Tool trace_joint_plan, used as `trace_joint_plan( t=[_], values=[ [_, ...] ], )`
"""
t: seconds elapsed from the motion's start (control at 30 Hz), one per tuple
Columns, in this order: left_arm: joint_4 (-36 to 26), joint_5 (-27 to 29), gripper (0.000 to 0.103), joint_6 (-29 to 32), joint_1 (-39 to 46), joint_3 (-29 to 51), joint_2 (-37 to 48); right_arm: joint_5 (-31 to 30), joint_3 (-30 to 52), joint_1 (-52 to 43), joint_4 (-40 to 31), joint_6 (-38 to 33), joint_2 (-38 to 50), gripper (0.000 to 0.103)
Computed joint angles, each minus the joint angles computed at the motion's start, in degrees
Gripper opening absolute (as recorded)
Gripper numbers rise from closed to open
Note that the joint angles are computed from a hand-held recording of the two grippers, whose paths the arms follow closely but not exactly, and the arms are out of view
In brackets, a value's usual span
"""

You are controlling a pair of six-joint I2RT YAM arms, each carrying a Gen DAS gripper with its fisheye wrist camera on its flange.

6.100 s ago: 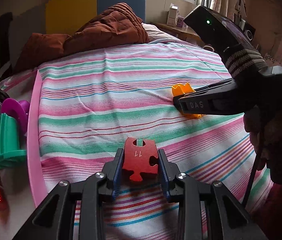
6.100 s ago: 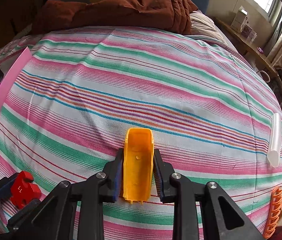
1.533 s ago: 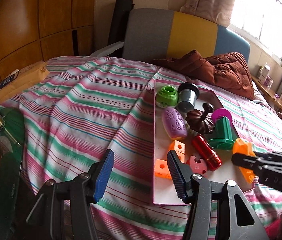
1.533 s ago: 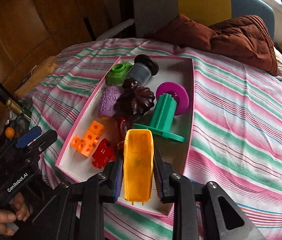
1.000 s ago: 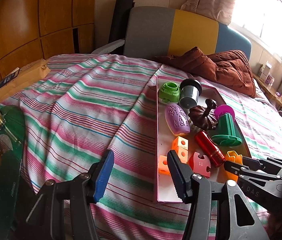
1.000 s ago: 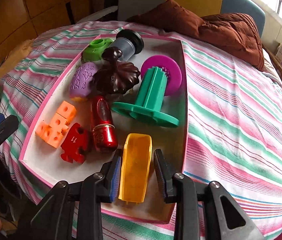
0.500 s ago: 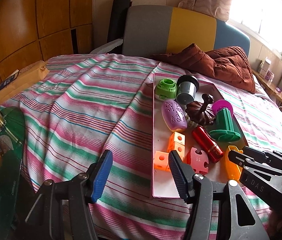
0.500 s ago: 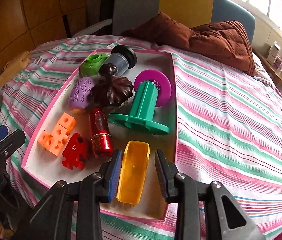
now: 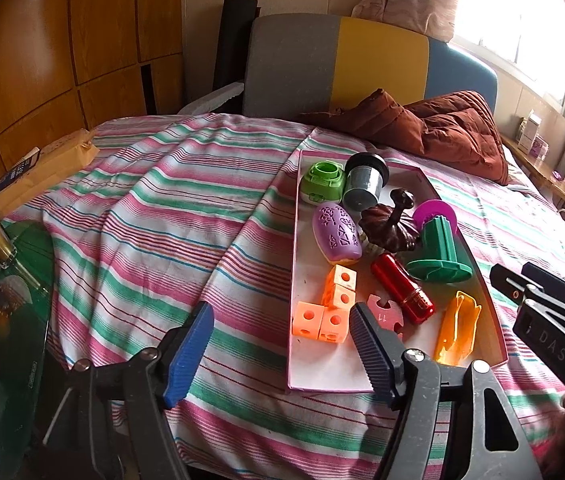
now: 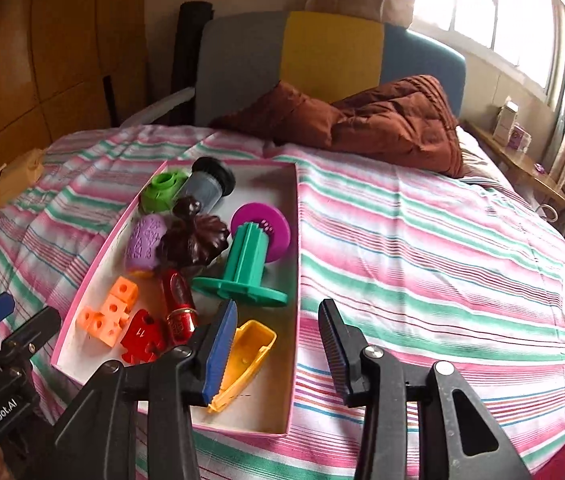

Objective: Organize rigid objects

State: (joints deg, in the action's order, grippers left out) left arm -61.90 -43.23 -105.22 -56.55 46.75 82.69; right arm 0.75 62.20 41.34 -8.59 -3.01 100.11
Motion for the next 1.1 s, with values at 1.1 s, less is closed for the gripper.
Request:
trace_joint_plan(
  t=[1.1],
  values=[
    [-14.67, -3.75, 0.102, -12.69, -4.83, 9.08, 6.91, -0.6, -3.69, -0.39, 2.6, 2.21, -2.64, 0.043]
  ],
)
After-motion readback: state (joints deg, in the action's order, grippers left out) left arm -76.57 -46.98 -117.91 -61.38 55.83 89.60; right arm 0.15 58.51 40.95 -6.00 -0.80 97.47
